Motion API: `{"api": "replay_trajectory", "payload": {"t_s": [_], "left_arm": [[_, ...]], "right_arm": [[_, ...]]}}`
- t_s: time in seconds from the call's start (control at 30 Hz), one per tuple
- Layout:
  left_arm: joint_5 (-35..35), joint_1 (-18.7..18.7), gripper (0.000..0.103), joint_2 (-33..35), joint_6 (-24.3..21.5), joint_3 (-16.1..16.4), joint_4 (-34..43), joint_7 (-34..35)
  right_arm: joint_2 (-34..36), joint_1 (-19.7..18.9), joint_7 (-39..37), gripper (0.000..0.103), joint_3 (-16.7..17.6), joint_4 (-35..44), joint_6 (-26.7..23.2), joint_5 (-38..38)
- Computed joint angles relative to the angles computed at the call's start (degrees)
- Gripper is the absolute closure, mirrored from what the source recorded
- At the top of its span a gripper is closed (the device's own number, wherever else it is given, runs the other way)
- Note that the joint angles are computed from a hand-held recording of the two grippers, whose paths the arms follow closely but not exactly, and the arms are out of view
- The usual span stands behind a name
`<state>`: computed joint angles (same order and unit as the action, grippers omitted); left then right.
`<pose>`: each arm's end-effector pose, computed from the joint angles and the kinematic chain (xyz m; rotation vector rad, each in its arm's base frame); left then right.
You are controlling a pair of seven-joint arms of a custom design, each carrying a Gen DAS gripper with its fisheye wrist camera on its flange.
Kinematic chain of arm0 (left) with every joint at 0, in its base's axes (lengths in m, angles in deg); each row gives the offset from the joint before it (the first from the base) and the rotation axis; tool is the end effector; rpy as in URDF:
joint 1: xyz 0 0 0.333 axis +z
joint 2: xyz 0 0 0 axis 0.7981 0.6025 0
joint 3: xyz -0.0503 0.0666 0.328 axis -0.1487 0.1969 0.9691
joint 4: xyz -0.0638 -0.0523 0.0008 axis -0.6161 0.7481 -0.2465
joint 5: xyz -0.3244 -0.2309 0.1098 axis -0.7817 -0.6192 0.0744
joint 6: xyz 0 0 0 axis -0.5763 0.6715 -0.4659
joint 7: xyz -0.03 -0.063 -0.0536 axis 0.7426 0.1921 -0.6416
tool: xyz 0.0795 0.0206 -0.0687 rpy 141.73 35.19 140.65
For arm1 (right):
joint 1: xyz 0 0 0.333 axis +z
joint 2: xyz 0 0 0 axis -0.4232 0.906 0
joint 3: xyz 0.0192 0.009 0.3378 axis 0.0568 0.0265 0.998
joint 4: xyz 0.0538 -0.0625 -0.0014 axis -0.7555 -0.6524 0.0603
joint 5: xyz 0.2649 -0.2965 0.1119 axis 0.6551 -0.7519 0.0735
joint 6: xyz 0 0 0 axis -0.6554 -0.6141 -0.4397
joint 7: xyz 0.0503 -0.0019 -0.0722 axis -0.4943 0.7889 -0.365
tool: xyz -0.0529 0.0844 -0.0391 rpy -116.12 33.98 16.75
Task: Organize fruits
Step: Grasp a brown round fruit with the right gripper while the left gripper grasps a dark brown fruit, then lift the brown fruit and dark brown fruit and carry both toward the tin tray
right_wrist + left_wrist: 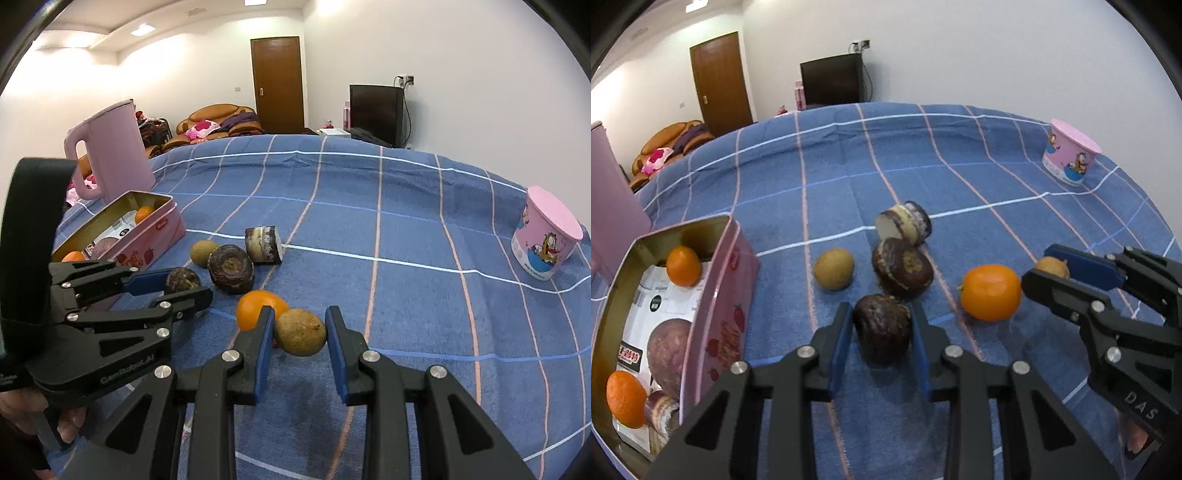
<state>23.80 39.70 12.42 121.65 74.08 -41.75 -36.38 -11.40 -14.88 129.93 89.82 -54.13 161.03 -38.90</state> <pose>0.4987 -0.2896 0.4606 -1.6254 1.9980 -0.7518 0.4727 0.2476 0.4681 -1.9384 1.3366 -0.5609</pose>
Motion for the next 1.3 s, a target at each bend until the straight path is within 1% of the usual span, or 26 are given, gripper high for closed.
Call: {"api": "replay_trajectory", "payload": {"t_s": [0.1, 0.17, 0.23, 0.27, 0.33, 0.4, 0.47, 0.53, 0.57, 0.63, 0.73, 0.8, 0.9, 1.03, 1.3], "left_arm": [[0.97, 0.03, 0.071, -0.58, 1.57, -0.07, -0.75, -0.15], [2.89, 0.33, 0.071, -0.97, 2.03, -0.22, -1.02, -1.81], [4.59, 0.68, 0.071, -1.32, 2.58, -0.31, -1.25, -3.46], [5.09, 0.82, 0.071, -1.46, 2.75, -0.34, -1.34, -3.98], [7.22, 1.23, 0.071, -1.83, 3.17, -0.52, -1.56, -6.05], [9.43, 1.63, 0.071, -2.25, 3.80, -0.72, -1.84, -7.92], [11.92, 2.07, 0.071, -2.56, 4.18, -1.00, -1.92, -9.95], [14.15, 2.41, 0.071, -2.83, 4.37, -1.24, -1.93, -11.76], [15.24, 2.57, 0.071, -2.99, 4.41, -1.34, -1.96, -12.72], [17.44, 2.88, 0.071, -3.25, 4.44, -1.54, -1.94, -14.81], [20.88, 3.46, 0.071, -3.58, 5.31, -1.74, -1.98, -18.39], [24.44, 4.03, 0.071, -4.04, 5.84, -1.99, -2.07, -21.91], [28.71, 4.58, 0.071, -4.72, 6.24, -2.25, -2.26, -26.08], [32.11, 4.62, 0.071, -5.16, 5.65, -2.46, -2.12, -29.31], [37.98, 4.64, 0.071, -6.02, 5.57, -2.29, -2.15, -35.44]], "right_arm": [[-0.13, 1.30, -1.34, 0.073, -1.20, -0.41, 0.74, 1.63], [-0.29, 3.24, -3.54, 0.073, -2.80, -0.89, 1.64, 4.12], [-0.41, 3.18, -4.60, 0.073, -2.55, -1.14, 2.20, 5.36], [-0.47, 5.06, -6.57, 0.073, -4.04, -1.36, 2.67, 7.24], [-0.71, 4.60, -7.82, 0.073, -3.28, -1.75, 3.55, 8.32], [-0.93, 6.00, -10.02, 0.073, -4.12, -2.16, 4.35, 10.36], [-1.15, 6.29, -11.58, 0.073, -3.99, -2.52, 5.24, 11.83], [-1.33, 9.78, -14.08, 0.073, -6.85, -2.97, 6.28, 14.14], [-1.42, 10.09, -14.81, 0.073, -7.00, -3.11, 6.66, 14.88], [-1.41, 13.26, -16.84, 0.073, -9.72, -3.23, 7.26, 16.57], [-1.66, 12.63, -18.63, 0.073, -8.56, -3.59, 8.24, 18.46], [-1.75, 12.17, -19.71, 0.073, -7.78, -3.79, 8.86, 19.79], [-1.85, 13.34, -21.05, 0.073, -8.60, -4.04, 9.70, 21.19], [-1.96, 13.58, -22.40, 0.073, -8.45, -4.29, 10.60, 22.51], [-2.34, 15.82, -22.91, 0.073, -10.31, -5.31, 13.44, 22.66]]}}
